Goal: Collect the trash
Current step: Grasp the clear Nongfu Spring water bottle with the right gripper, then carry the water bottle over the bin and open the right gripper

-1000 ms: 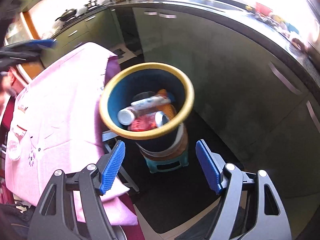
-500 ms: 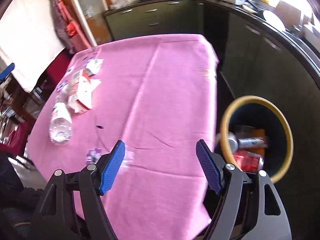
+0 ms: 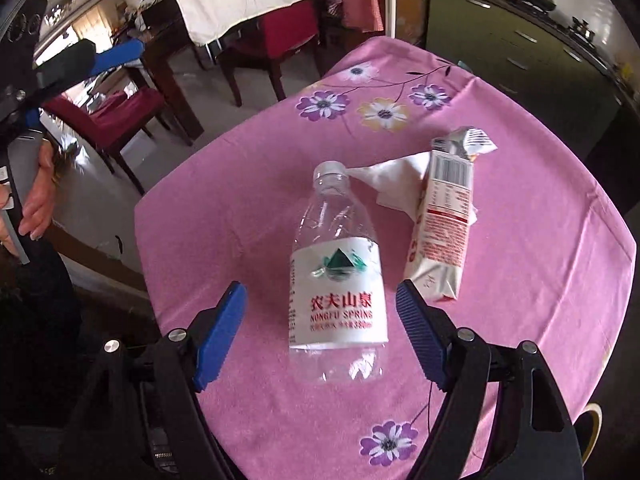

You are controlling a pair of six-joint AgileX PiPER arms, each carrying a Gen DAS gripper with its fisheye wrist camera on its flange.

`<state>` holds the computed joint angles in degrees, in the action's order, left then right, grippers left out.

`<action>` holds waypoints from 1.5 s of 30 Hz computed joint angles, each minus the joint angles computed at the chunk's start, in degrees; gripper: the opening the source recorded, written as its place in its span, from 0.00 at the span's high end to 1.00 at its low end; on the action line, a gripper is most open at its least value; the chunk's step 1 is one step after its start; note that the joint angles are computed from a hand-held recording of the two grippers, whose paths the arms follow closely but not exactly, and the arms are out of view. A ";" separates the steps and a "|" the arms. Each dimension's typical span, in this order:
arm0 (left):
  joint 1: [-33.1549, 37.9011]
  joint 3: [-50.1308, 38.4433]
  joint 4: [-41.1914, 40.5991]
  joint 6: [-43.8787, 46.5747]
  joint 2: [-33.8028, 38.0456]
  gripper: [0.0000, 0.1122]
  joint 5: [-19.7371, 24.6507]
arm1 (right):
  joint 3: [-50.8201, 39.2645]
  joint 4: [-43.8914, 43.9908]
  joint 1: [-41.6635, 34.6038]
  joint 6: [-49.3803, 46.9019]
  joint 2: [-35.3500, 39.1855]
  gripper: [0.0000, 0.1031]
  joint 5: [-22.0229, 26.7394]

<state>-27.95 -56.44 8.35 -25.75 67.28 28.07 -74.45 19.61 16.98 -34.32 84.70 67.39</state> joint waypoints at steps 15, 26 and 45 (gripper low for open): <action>5.37 3.36 -11.35 11.23 -0.92 0.14 -1.34 | -4.50 -14.67 9.79 10.05 13.42 0.26 -3.73; 4.43 3.69 -11.09 10.98 -0.44 0.14 -1.52 | -5.73 -17.27 11.13 12.71 15.32 0.38 -5.24; 0.02 3.14 -5.34 6.36 -0.35 0.14 -1.62 | 11.56 -7.82 2.73 7.40 -8.35 0.38 -4.60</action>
